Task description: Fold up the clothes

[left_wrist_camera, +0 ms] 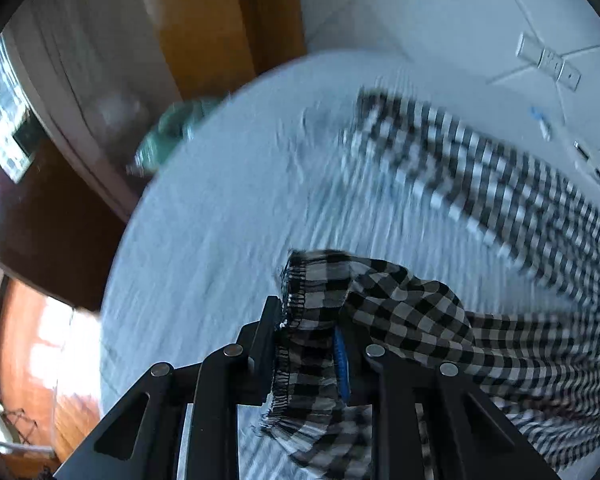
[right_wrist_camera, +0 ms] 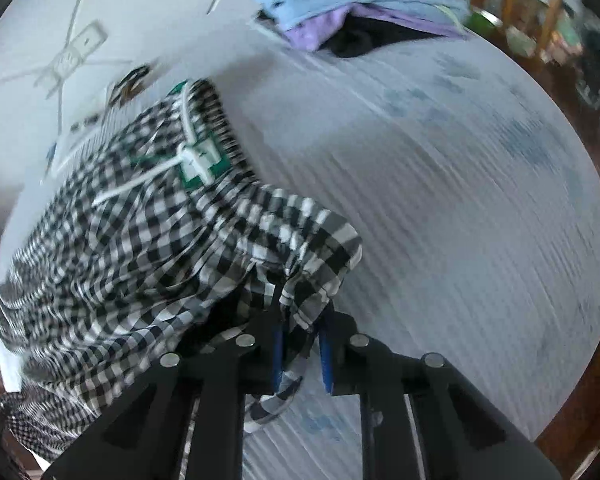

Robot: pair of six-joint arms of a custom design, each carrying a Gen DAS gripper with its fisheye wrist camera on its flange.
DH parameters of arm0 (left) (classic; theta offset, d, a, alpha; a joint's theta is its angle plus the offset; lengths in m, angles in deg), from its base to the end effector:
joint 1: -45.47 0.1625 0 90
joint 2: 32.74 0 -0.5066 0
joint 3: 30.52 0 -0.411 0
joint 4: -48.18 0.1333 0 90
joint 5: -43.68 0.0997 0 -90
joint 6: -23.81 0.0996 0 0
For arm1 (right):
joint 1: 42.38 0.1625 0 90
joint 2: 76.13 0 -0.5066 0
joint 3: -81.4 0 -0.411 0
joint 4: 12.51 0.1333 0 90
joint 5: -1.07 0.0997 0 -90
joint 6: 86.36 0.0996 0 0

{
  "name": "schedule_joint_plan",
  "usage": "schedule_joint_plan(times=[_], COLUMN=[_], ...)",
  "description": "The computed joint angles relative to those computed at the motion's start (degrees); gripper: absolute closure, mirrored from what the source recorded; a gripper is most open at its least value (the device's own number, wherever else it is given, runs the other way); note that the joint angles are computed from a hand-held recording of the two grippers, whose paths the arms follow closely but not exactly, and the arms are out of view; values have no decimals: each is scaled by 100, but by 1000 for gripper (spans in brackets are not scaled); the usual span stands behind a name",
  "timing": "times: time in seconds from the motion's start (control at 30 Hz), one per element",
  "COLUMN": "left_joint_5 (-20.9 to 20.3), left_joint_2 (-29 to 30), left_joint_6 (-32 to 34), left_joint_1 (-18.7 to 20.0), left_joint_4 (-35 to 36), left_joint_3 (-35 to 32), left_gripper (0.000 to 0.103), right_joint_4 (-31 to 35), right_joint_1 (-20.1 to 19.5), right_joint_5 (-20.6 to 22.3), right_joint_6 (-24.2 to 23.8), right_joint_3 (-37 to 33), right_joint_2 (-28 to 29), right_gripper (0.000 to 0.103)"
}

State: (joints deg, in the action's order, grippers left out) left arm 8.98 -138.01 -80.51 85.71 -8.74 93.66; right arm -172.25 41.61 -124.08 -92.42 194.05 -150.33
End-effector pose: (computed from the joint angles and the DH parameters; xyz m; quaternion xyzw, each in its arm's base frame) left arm -0.0687 -0.3400 0.4045 -0.1841 0.8009 -0.3194 0.4719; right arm 0.0140 -0.5920 0.3766 -0.0810 -0.9180 0.2251 0.3162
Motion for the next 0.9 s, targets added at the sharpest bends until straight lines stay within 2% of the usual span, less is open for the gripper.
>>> schedule_joint_plan(times=[0.07, 0.1, 0.13, 0.17, 0.2, 0.23, 0.27, 0.3, 0.33, 0.37, 0.5, 0.6, 0.67, 0.73, 0.9], left_joint_5=[79, 51, 12, -36, -67, -63, -44, -13, -13, -11, 165, 276, 185, 130, 170], left_joint_2=[118, 73, 17, -68, -154, -252, -348, -411, -417, -394, 77, 613, 978, 1254, 1981], left_joint_6=[244, 633, 983, 1274, 1523, 1709, 1879, 2079, 2368, 2673, 3599, 4282, 4819, 5188, 5938], left_joint_1=[243, 408, 552, 663, 722, 691, 637, 583, 591, 626, 997, 1453, 1795, 2066, 2617], left_joint_4=[-110, -476, -852, -1246, -1594, -1872, -2116, -2360, -2701, -3053, -3844, -4321, -4882, -5198, -5552], left_joint_3=[-197, -148, -83, 14, 99, 166, 222, 240, 228, 198, -242, -649, -884, -1103, -1731], left_gripper=[78, 78, 73, 49, 30, 3, 0, 0, 0, 0, 0, 0, 0, 0, 0], right_joint_4=[120, 160, 185, 116, 13, -70, -155, -242, -340, -411, -233, 50, 261, 390, 660], right_joint_1=[-80, -98, -99, -84, -45, 0, 45, 91, 139, 193, 368, 454, 502, 543, 596], right_joint_5=[28, 35, 34, 19, -23, -78, -134, -190, -220, -189, 207, 484, 600, 618, 529], right_joint_6=[156, 160, 117, 19, -42, -56, -72, -91, -142, -217, -349, -282, -145, -58, 20], right_joint_3=[57, 70, 75, 102, 116, 110, 103, 95, 71, 2, -538, -983, -1313, -1554, -2149], right_joint_2=[-61, -61, -39, -27, -40, -63, -83, -102, -122, -135, -5, 263, 524, 776, 1330], right_gripper=[89, 89, 89, 87, 84, 71, 50, 39, 24, 19, 18, 17, 10, 4, 4])
